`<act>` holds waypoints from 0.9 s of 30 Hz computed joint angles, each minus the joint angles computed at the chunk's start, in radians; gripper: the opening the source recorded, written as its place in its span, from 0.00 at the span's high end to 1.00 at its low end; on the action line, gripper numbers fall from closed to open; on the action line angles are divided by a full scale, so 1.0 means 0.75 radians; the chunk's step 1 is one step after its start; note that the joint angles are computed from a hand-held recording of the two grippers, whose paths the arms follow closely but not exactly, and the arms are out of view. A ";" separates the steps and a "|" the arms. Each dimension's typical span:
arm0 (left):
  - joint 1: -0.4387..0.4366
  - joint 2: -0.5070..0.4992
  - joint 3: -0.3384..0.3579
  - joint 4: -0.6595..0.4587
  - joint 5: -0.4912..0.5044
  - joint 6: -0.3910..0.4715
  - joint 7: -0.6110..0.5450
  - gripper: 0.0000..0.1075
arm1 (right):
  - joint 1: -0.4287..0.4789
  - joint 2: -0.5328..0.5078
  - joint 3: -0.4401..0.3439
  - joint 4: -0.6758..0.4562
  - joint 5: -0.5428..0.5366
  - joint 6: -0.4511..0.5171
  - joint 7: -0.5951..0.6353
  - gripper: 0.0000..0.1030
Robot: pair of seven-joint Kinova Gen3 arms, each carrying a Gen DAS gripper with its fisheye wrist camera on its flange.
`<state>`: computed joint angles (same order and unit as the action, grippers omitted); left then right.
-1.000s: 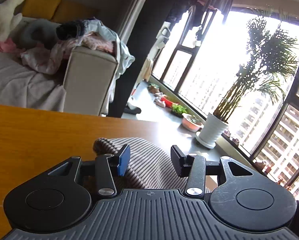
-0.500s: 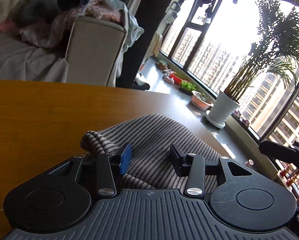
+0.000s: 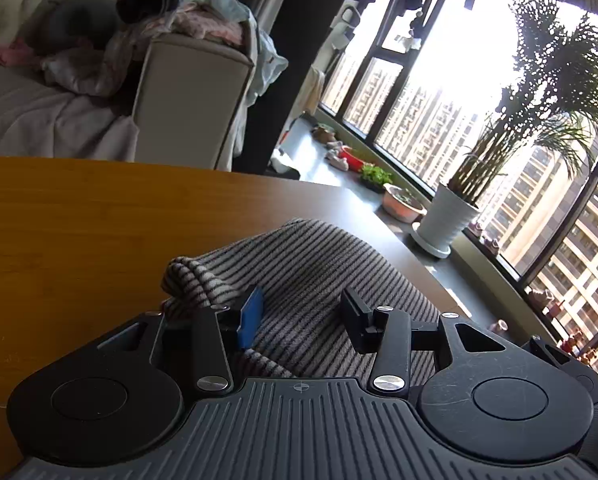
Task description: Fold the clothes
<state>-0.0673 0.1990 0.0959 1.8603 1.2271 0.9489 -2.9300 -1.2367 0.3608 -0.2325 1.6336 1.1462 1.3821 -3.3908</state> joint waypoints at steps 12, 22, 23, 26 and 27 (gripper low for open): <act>-0.045 0.044 -0.010 0.031 0.089 0.077 -0.116 0.55 | 0.010 -0.317 0.052 0.194 0.019 -0.097 -0.237 0.00; -0.079 0.090 -0.014 0.014 0.101 0.159 -0.135 0.55 | 0.592 -0.363 -0.225 0.423 0.015 -0.640 -0.578 0.00; -0.079 0.093 -0.013 0.011 0.101 0.161 -0.137 0.55 | 0.630 -0.371 -0.250 0.447 0.046 -0.694 -0.629 0.06; -0.081 0.101 -0.010 0.005 0.101 0.159 -0.133 0.55 | 0.595 -0.382 -0.232 0.475 0.138 -0.750 -0.652 0.20; -0.082 0.103 -0.009 0.002 0.100 0.158 -0.129 0.55 | 0.534 -0.396 -0.198 0.468 0.146 -0.726 -0.616 0.29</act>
